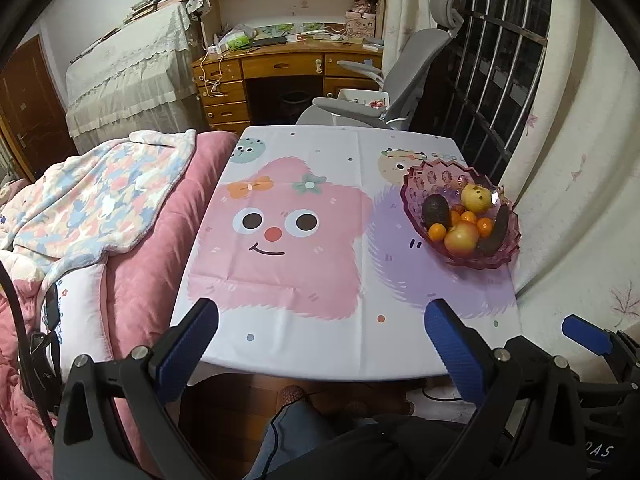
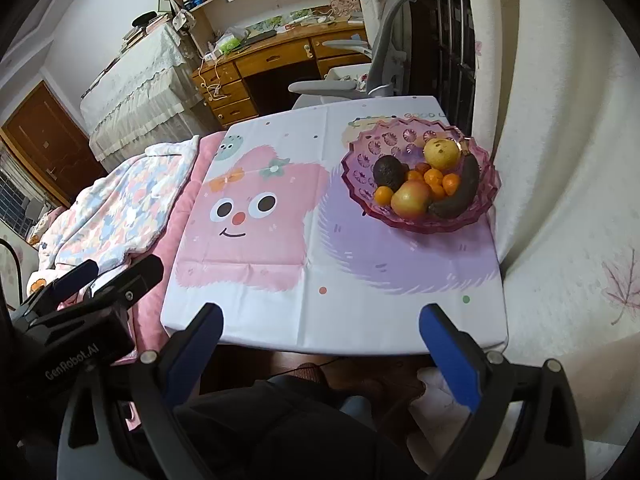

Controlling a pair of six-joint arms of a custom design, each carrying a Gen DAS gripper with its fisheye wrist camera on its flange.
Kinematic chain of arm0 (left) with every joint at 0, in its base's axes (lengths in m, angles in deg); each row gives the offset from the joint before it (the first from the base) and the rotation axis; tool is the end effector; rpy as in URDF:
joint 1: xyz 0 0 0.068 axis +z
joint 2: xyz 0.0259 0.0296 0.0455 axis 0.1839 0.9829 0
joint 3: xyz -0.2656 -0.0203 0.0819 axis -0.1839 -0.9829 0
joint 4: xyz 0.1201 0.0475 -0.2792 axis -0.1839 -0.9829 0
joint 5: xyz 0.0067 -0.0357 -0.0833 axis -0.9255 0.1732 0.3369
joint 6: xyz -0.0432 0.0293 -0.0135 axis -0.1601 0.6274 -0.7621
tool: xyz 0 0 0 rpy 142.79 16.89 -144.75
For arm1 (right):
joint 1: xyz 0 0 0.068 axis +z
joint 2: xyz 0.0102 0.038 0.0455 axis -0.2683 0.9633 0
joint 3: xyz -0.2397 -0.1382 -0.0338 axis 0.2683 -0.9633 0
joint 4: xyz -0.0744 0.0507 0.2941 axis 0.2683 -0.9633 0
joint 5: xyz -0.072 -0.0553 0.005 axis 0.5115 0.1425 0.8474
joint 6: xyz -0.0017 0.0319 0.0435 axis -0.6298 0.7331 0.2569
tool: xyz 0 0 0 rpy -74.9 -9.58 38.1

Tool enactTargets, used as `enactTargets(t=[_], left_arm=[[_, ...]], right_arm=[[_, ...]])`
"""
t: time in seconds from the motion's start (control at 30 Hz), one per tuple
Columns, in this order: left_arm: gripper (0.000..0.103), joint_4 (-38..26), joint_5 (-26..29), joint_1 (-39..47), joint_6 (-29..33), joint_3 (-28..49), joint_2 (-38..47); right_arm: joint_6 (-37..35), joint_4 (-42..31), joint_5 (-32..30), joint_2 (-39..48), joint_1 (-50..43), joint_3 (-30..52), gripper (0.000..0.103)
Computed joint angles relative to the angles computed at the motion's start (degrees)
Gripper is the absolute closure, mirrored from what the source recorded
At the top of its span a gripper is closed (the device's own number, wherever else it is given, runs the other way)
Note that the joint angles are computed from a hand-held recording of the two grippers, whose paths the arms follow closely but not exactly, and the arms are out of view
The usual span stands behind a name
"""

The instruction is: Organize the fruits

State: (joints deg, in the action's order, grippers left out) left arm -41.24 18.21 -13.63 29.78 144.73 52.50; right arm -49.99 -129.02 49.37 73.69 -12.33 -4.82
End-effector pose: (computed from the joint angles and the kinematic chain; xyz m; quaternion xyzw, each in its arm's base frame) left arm 0.2407 -0.0965 0.3954 -0.0749 0.9494 0.0155 0.3048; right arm 0.2432 0.0209 0.3827 -0.0424 0.9594 0.1087 0.2567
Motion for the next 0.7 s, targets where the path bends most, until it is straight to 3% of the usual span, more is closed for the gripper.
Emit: enactTargets(t=[0.7], left_arm=[[0.000, -0.6, -0.9, -1.3, -2.0, 0.3, 0.5]], right_arm=[[-2.1, -0.7, -0.6, 0.5, -1.1, 0.2, 0.004]])
